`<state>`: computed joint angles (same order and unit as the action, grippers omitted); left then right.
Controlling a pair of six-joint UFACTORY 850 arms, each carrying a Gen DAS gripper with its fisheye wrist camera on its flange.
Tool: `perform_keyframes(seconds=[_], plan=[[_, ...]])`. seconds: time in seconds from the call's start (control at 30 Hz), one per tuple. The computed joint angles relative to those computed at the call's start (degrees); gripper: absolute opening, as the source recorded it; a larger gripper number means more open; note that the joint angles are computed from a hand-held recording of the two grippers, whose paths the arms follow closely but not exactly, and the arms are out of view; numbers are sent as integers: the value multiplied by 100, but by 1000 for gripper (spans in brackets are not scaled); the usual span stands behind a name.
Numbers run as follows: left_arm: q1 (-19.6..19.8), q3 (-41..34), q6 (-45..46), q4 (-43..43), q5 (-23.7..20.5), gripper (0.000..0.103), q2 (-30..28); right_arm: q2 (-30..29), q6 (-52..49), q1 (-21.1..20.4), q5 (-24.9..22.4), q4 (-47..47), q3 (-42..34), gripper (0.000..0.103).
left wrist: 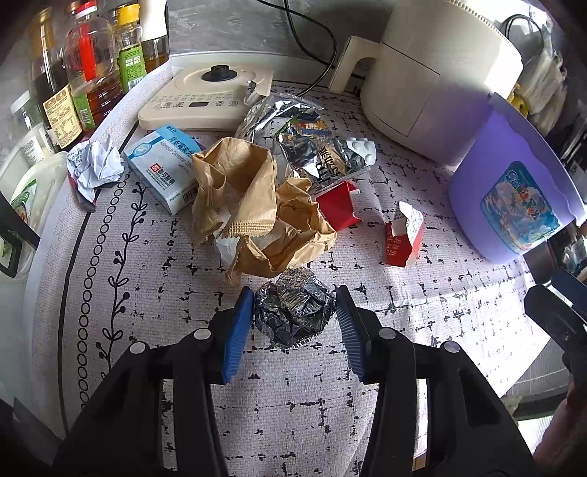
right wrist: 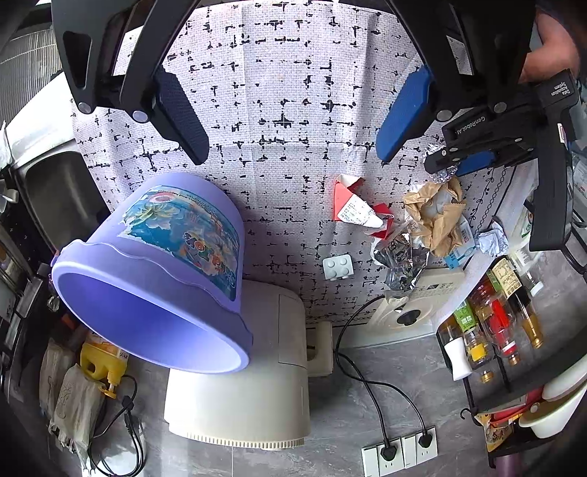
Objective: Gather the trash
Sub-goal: 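Grasp the crumpled foil ball with the left tool while the right tool grasps the red-and-white carton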
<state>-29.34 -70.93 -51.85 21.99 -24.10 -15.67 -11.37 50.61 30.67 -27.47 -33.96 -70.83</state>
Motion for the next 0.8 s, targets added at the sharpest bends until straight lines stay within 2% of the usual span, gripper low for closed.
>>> perform_keyframes(seconds=[0.27, 0.5, 0.8], plan=[[-54, -137, -989, 1300, -136, 46, 181, -336, -593, -63, 298, 510, -316, 84], [80, -388, -1402, 1824, -432, 46, -11, -764, -1106, -103, 382, 938, -692, 81], [216, -700, -1754, 2488, -682, 46, -302, -1307, -1116, -141, 396, 930, -1149, 81]])
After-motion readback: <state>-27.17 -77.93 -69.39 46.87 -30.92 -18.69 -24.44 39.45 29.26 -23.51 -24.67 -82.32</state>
